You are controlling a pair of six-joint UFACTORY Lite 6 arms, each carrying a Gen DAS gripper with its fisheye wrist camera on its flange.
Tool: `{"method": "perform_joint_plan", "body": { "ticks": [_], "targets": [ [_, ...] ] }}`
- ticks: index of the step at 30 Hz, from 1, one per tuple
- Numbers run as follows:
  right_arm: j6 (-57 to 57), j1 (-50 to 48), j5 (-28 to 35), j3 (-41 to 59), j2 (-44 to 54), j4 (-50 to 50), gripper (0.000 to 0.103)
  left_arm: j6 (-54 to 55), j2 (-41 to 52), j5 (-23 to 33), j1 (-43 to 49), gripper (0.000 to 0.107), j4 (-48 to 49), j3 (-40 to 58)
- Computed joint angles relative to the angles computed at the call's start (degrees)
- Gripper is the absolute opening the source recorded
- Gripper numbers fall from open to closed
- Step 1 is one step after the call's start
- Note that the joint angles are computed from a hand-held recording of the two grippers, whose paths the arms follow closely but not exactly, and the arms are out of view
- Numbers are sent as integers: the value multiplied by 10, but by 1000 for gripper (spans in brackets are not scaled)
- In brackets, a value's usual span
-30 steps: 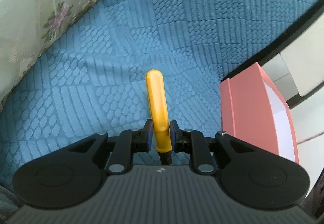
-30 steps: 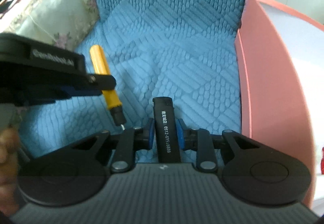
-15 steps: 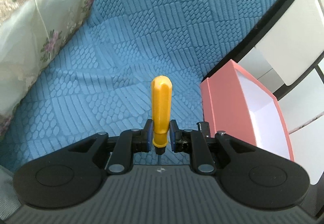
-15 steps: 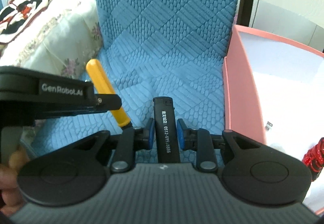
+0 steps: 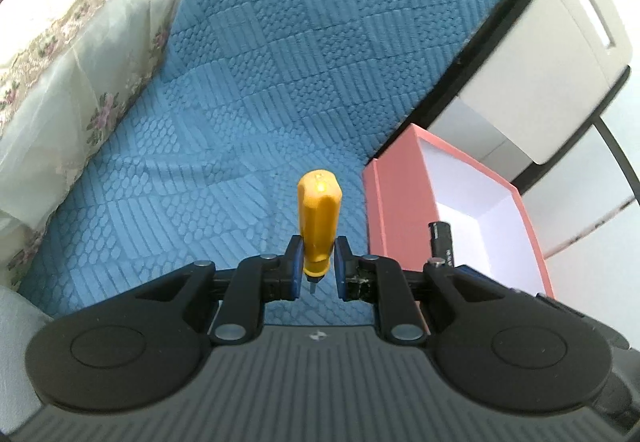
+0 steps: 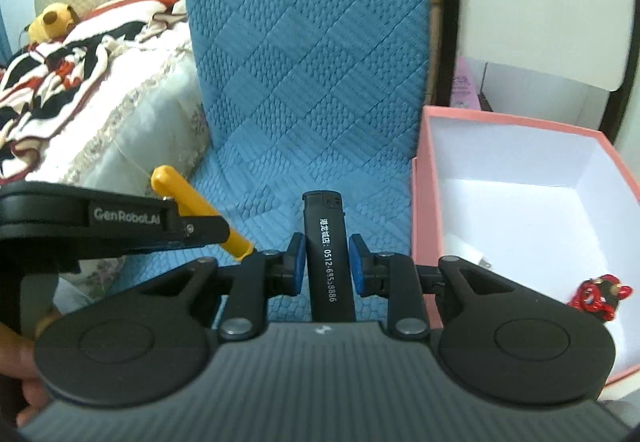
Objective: Organize rigid objects
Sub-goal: 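Carry the screwdriver with the left tool while the right tool carries the lighter into the pink box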
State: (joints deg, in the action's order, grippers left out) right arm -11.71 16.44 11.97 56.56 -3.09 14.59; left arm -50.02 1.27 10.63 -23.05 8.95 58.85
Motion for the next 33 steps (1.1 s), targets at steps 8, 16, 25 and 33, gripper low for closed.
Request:
{"method": "perform_joint_plan", "body": {
  "ticks": [8, 16, 25, 33],
  "targets": [
    [-64, -71, 28, -25, -81, 48, 27, -135, 20, 53, -83, 19, 128, 78],
    [-262, -191, 67, -49, -138, 225, 27, -180, 110, 112, -168, 19, 178, 229],
    [-449, -331, 123, -51, -134, 381, 27, -152, 229, 167, -216, 16, 162, 407],
    [-551, -377, 129, -41, -62, 467, 27, -102, 336, 221, -225, 16, 129, 544]
  ]
}}
